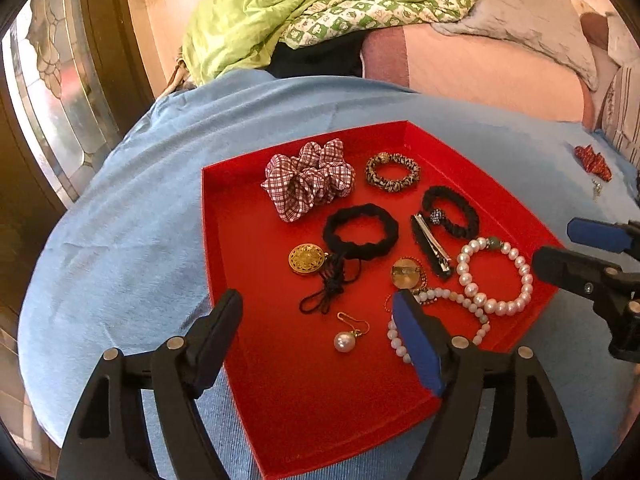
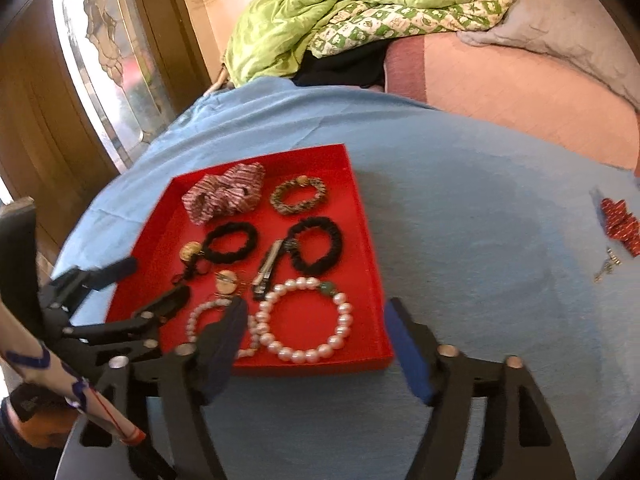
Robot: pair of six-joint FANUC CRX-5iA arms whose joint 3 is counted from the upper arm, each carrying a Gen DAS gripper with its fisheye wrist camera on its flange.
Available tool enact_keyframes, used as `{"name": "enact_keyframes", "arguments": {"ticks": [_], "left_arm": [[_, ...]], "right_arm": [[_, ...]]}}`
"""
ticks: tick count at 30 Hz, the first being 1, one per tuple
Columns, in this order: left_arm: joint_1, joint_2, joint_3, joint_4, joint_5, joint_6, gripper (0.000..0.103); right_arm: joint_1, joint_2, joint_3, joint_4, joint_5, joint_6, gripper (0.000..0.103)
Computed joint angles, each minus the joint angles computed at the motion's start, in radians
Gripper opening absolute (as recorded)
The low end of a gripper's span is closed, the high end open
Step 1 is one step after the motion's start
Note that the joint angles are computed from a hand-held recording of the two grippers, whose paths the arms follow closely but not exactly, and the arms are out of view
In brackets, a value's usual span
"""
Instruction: Organize jewelry
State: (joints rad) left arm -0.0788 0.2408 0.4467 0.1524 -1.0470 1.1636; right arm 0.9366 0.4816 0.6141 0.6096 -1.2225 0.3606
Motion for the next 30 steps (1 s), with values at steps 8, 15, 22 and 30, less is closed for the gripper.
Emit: {"name": "enact_keyframes", "arguments": {"ticks": [8,15,22,30], "left_arm": [[0.0,-0.056,-0.051,-0.024,0.043,0.045,0.083],[0.01,-0.092,-0.063,-0.066,0.026,0.164,0.084],[0.013,-0.179,-0.129,-0.091,0.075,0.232,0.089],[0.003,-0.262,-0.171,-0.152,0.055,0.321,0.098]], "right_arm": [[0.003,0.024,0.027,-0.003,-0.051,0.032,0.082],[0.019,0.044,0.046,0.015,-0.104,0.056,0.086],[0.061,0.055,0.059,0.083,-0.192,0.08,0.088],[0.132,0.015,-0.002,0.178,-0.265,0.041,0.091]]}}
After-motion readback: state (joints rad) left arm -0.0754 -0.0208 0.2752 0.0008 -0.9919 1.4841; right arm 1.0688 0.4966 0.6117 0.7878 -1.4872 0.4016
